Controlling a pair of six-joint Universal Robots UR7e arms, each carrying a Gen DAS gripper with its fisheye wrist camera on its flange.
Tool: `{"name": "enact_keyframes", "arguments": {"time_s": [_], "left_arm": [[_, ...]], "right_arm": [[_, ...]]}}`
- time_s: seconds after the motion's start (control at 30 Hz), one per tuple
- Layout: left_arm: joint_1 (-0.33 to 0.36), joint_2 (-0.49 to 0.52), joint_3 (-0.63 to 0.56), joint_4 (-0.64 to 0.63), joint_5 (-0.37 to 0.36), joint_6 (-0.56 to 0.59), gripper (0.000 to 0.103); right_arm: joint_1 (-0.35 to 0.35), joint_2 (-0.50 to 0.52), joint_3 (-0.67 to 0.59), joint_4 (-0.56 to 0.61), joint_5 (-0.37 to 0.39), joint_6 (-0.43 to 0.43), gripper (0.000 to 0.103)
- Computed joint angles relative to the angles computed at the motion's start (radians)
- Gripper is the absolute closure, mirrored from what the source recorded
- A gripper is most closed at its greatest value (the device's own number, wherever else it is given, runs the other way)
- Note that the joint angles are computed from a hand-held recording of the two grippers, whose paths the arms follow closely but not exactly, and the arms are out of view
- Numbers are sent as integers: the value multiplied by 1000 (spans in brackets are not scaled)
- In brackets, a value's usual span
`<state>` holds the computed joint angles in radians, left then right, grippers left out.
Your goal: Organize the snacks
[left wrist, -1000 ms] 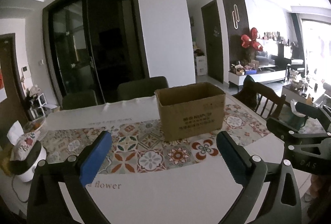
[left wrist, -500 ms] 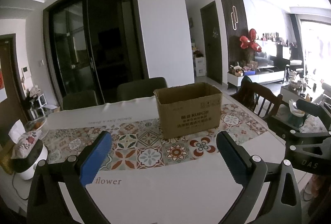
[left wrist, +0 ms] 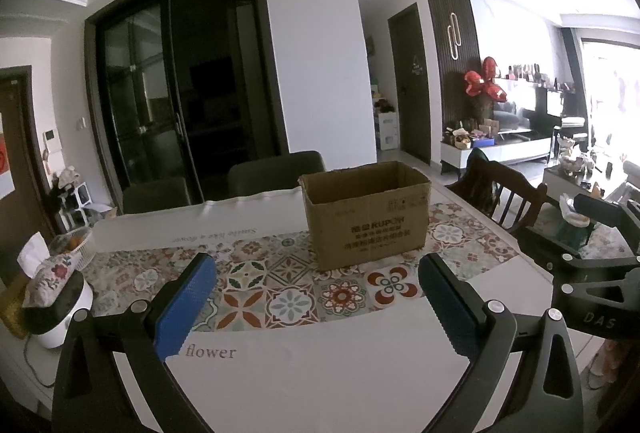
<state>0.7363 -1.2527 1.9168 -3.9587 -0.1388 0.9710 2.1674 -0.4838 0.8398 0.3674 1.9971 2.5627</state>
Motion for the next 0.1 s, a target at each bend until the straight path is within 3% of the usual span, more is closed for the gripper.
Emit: {"name": "enact_keyframes", "arguments": {"time_s": [0.1], "left_arm": [[1,2,-5,-5,-1,7,0]], "right_arm": [[0,0,-1,2,-1,0,9]]}}
